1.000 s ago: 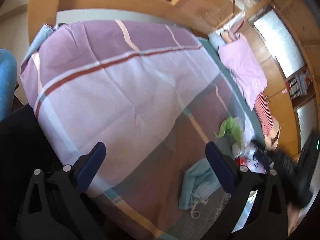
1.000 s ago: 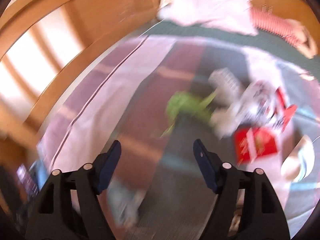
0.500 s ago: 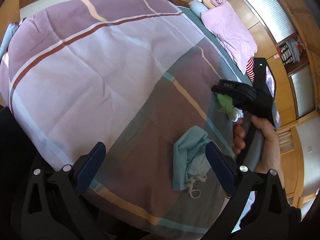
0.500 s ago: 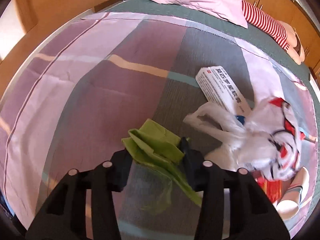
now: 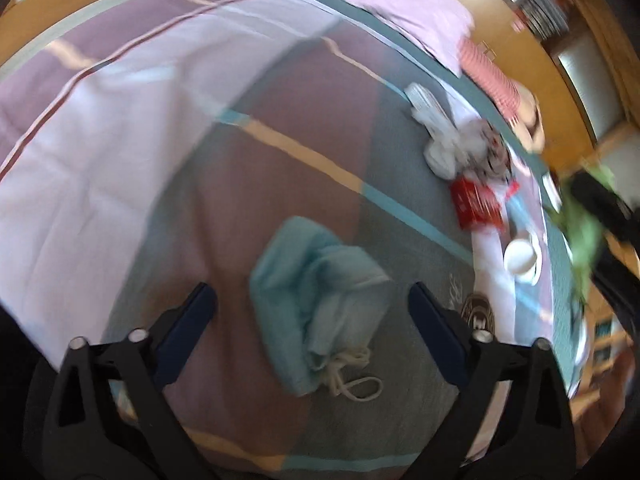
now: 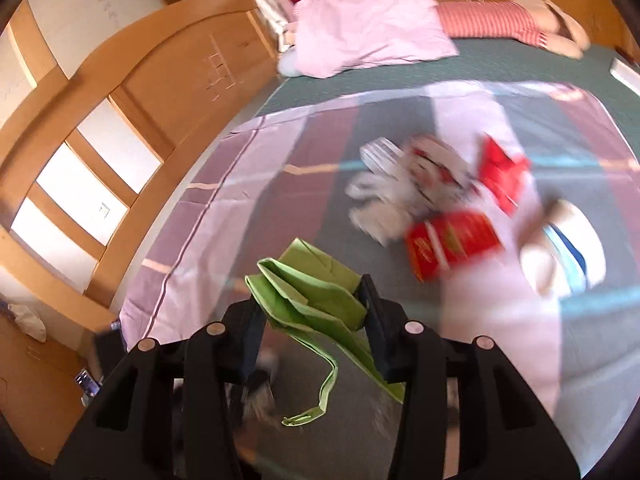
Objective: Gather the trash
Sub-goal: 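Grasp the blue mask with the left tool while the right tool holds the green bag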
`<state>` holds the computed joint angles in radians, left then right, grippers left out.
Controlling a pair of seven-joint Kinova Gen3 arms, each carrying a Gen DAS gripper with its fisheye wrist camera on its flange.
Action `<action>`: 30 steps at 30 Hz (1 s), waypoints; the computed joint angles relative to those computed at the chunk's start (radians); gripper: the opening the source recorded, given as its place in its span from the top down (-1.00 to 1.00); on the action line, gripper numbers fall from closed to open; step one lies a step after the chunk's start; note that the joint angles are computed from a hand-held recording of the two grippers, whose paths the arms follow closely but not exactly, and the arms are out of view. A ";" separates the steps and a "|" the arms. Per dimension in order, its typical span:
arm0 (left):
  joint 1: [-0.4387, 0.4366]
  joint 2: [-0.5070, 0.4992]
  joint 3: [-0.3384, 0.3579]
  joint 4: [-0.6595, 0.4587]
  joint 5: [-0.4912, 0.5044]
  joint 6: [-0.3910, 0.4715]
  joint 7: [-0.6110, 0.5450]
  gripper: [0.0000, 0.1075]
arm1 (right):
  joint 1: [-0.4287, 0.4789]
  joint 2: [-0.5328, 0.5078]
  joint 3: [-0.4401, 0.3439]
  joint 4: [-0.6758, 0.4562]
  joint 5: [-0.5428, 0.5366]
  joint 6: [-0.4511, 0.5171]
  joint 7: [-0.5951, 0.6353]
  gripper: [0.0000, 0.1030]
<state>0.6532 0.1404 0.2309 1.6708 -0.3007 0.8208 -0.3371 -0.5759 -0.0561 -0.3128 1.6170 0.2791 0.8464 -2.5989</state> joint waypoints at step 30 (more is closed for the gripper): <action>0.204 -0.116 0.161 0.135 -0.551 0.082 0.432 0.69 | 0.367 -0.571 -0.379 0.139 -0.220 0.329 -0.147 0.12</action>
<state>0.8572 0.0242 0.3917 1.8056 -0.8520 0.9032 0.0945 -0.2091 -0.6266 -0.6921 1.7557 0.0588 1.1752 -2.7456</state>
